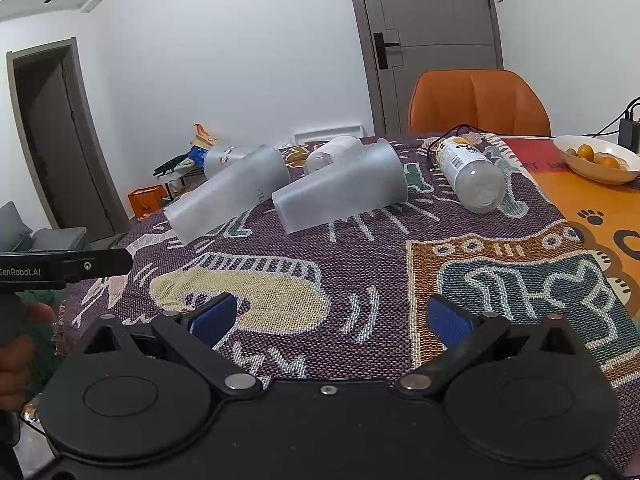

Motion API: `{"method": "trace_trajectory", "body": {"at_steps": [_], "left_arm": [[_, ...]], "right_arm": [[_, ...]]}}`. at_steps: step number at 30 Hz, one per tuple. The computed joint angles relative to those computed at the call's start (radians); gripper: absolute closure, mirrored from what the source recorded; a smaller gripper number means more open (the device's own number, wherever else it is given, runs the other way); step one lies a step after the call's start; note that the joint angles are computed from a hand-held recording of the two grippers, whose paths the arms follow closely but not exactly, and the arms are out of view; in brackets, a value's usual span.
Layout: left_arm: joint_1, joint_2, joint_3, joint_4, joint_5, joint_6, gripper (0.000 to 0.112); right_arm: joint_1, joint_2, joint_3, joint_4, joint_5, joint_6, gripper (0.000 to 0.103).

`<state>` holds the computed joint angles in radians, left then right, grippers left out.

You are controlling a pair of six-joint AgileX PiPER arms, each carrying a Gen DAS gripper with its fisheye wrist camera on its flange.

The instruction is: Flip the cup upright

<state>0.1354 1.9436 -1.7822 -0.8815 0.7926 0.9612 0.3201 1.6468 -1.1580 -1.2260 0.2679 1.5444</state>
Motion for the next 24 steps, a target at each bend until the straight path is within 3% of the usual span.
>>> {"method": "trace_trajectory", "body": {"at_steps": [16,24], "left_arm": [[-0.008,-0.003,0.004,0.01,-0.006,-0.001,0.009],[-0.014,0.012,-0.017,0.02,-0.002,-0.013,0.009]], "right_arm": [[0.0,-0.002,-0.004,0.012,0.001,-0.009,0.0],[-0.016,-0.007,0.0,0.03,-0.043,-0.016,0.0]]}}
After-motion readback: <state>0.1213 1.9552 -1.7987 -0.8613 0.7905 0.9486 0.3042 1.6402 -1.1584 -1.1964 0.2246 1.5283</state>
